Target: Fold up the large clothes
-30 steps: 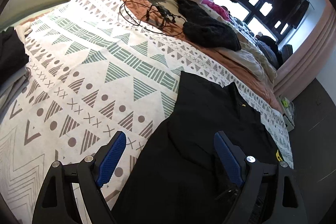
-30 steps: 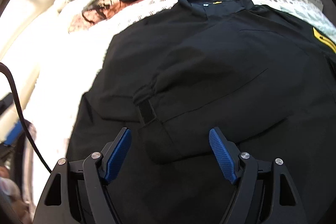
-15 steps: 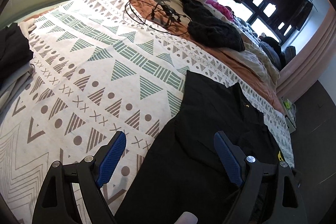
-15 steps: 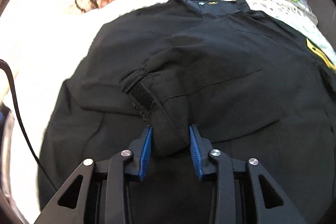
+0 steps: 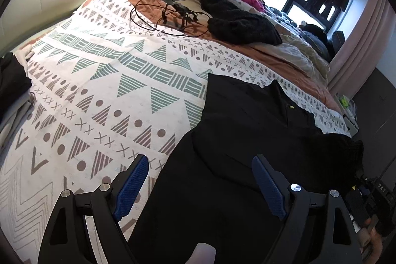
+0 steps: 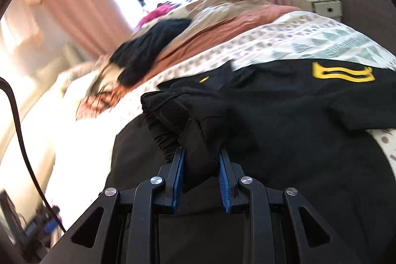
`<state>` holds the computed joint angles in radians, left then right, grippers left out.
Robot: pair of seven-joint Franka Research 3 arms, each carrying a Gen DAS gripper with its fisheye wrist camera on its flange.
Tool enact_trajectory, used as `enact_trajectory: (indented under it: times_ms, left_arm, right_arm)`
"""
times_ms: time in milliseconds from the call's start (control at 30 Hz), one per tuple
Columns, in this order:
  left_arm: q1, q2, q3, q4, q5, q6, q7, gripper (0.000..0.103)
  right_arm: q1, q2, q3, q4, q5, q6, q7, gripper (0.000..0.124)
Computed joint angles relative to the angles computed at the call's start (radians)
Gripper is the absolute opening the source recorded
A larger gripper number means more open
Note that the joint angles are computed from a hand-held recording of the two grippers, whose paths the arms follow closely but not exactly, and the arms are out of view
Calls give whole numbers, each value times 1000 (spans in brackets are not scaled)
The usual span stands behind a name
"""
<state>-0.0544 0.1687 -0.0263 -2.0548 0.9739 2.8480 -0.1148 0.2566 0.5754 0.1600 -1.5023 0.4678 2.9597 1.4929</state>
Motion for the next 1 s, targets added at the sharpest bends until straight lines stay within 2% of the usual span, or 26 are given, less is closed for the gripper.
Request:
enact_trajectory:
  times_ms: [33,67,100,133,167,200,233,267,400,433,500,600,667,700,767,833,900,967,1000]
  left_arm:
    - [-1,5,-3,5,-6,-4,7,86]
    - [-2,10,-4,9,-12,-7,13,86]
    - [-4,15,-5,13,-17,-9,18,86]
    - [-7,20,-7,19,-23,-13,26,86]
    - [-11,24,-6,23,-24,-16,29,86]
    - [-14,27,-7,28,-27,-21,35,86]
    - [-18,33,-8,34,-33,-26,45,86]
    - [-21,35,-10,38,-39,-30,54,86]
    - [-35,57,-13,61,-68,-45,96,86]
    - [-38,62,-12,64,-73,-44,103,86]
    - [-48,67,-6,69,-67,-42,98,86]
    - [-57,73,0,75,-62,-53,98,86]
    - [-60,76,2,79,-61,-62,100,86]
    - [-60,79,3,81,-62,-65,104,85]
    - [-65,84,5,88,-56,-82,103,83]
    - [-68,93,5,99,-54,-101,112,82]
    - [-65,101,2,106,-64,-104,126,81]
    - [-62,109,2,107,-78,-96,135,81]
    - [-60,112,1,108,-88,-91,142,80]
  right_arm:
    - [8,0,-25,0,-1,3,31,35]
    - [8,2,-50,-2,4,10,71,48]
    - [30,3,-102,-4,-12,12,134,55]
    - [42,-4,-138,-19,-27,14,185,67]
    - [25,-8,-140,-33,-30,21,218,72]
    - [-12,-11,-107,-47,-2,33,207,72]
    - [-75,-14,-46,-63,40,38,177,72]
    - [-106,-18,-19,-74,62,30,162,72]
    - [-152,-4,4,-85,108,-28,145,72]
    - [-191,-10,44,-107,144,-40,97,72]
    - [-219,2,73,-104,192,-68,47,72]
    - [-230,29,85,-73,243,-103,-10,61]
    - [-216,48,70,-45,252,-127,-15,56]
    - [-209,65,61,-23,253,-142,-9,54]
    - [-193,104,43,33,244,-183,13,40]
    - [-177,147,23,97,223,-222,43,33]
    - [-147,187,-11,157,178,-241,85,24]
    - [-136,217,-27,199,145,-252,117,9]
    - [-141,221,-20,201,144,-246,116,8]
